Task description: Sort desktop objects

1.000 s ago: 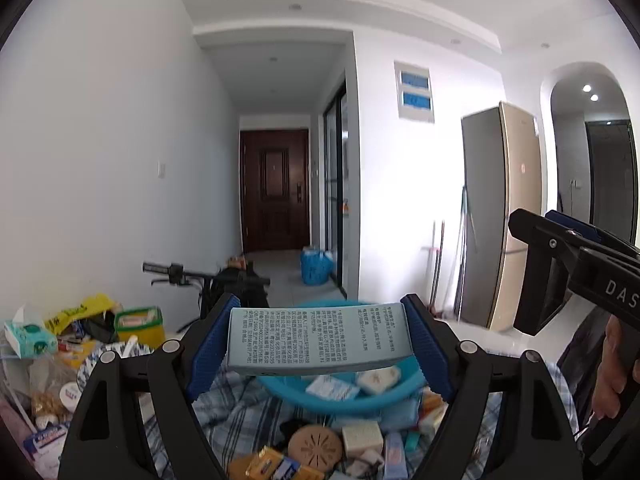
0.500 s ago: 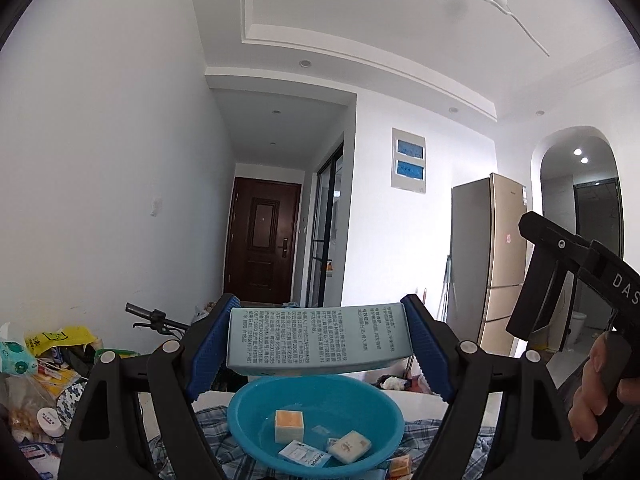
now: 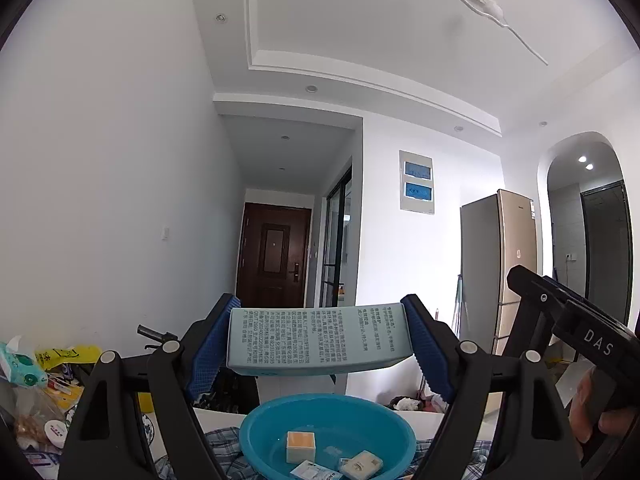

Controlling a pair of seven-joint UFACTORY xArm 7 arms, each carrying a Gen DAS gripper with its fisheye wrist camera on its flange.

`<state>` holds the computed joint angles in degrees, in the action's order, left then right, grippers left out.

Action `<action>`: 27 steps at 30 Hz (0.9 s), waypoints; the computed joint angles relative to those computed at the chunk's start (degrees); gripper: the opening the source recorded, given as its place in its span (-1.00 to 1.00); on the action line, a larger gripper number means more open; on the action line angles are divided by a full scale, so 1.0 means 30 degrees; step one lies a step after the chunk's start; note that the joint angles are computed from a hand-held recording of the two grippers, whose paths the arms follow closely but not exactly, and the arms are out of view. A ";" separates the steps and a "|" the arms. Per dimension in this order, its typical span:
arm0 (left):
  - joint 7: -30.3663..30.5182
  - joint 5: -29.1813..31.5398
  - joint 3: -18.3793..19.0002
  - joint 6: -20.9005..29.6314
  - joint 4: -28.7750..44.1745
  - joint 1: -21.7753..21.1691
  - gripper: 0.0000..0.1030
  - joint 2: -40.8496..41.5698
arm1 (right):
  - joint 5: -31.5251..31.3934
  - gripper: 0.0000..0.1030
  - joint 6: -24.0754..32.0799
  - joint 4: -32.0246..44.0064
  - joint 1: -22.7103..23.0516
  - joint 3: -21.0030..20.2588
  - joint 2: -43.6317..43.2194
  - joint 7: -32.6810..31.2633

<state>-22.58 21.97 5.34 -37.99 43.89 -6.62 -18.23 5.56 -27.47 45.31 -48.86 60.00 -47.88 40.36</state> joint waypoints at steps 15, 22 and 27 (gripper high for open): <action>-0.0210 -0.0068 -0.0065 0.0115 0.0320 0.0062 0.63 0.0285 | -0.0269 0.33 -0.0217 0.0233 0.0070 0.0049 0.0699 -0.0494; -0.0061 -0.0727 -0.0191 0.0081 0.0167 0.0223 0.63 0.0270 | -0.0231 0.33 -0.0285 0.0420 0.0062 0.0279 0.1029 -0.0944; 0.0088 -0.1004 -0.0408 0.0389 0.0407 0.0278 0.63 0.0472 | -0.0210 0.33 -0.0211 0.0546 -0.0030 0.0440 0.1161 -0.1122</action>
